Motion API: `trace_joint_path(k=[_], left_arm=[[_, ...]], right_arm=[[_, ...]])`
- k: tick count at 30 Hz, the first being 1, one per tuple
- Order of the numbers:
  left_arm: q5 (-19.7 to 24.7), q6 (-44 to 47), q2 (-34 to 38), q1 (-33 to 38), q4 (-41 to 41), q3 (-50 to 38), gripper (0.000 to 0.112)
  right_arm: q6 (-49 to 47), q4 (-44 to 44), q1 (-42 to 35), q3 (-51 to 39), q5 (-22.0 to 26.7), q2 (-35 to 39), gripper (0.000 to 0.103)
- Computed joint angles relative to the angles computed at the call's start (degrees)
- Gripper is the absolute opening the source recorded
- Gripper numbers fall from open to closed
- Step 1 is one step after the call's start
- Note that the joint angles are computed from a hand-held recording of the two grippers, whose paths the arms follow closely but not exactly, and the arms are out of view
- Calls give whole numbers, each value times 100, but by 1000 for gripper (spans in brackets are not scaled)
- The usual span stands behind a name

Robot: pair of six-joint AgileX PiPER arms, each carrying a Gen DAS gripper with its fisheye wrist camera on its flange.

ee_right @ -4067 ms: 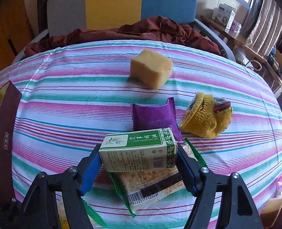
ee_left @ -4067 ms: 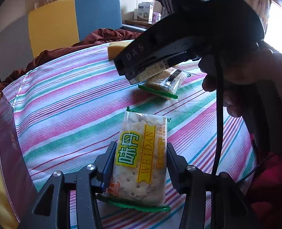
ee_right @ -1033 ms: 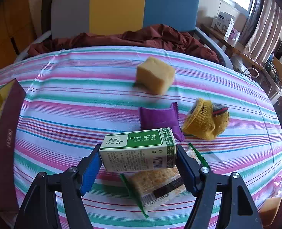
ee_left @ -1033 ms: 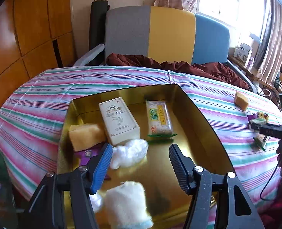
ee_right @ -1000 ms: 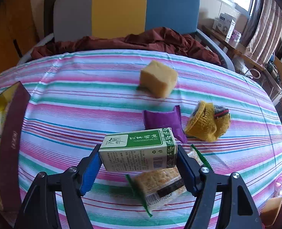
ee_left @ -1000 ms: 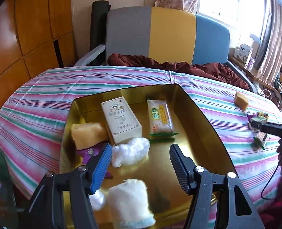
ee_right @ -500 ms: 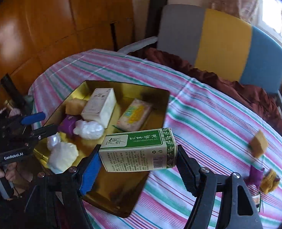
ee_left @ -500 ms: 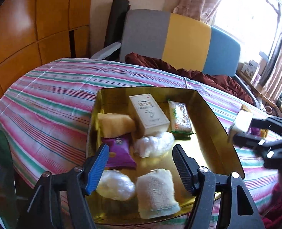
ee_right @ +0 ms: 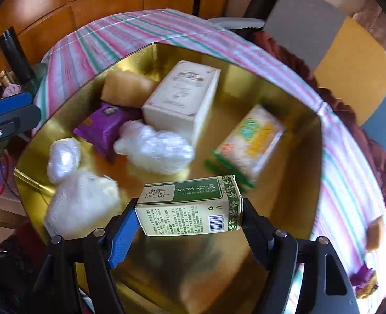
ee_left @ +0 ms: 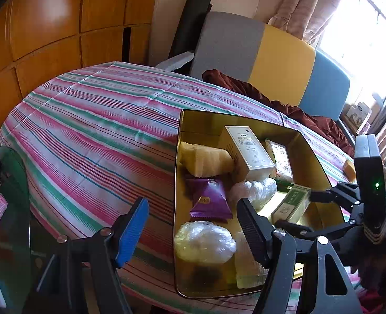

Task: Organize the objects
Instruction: 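Carry the green drink box into the tray with the right tool and release it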

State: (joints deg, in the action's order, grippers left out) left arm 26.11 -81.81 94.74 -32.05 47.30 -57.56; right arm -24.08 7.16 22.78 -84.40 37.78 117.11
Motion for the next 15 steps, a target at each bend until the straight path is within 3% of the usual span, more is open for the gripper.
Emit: trace_joint_path(k=[4, 7, 15], left_arm=[[26, 16, 11, -64, 53, -38, 73], [156, -76, 4, -176, 244, -83, 76], [445, -35, -35, -398, 391, -248, 76]], right_arm=[[-137, 326, 35, 52, -18, 22, 76], [-164, 498, -20, 151, -70, -65, 86], [-780, 1404, -453, 747, -283, -800, 87]])
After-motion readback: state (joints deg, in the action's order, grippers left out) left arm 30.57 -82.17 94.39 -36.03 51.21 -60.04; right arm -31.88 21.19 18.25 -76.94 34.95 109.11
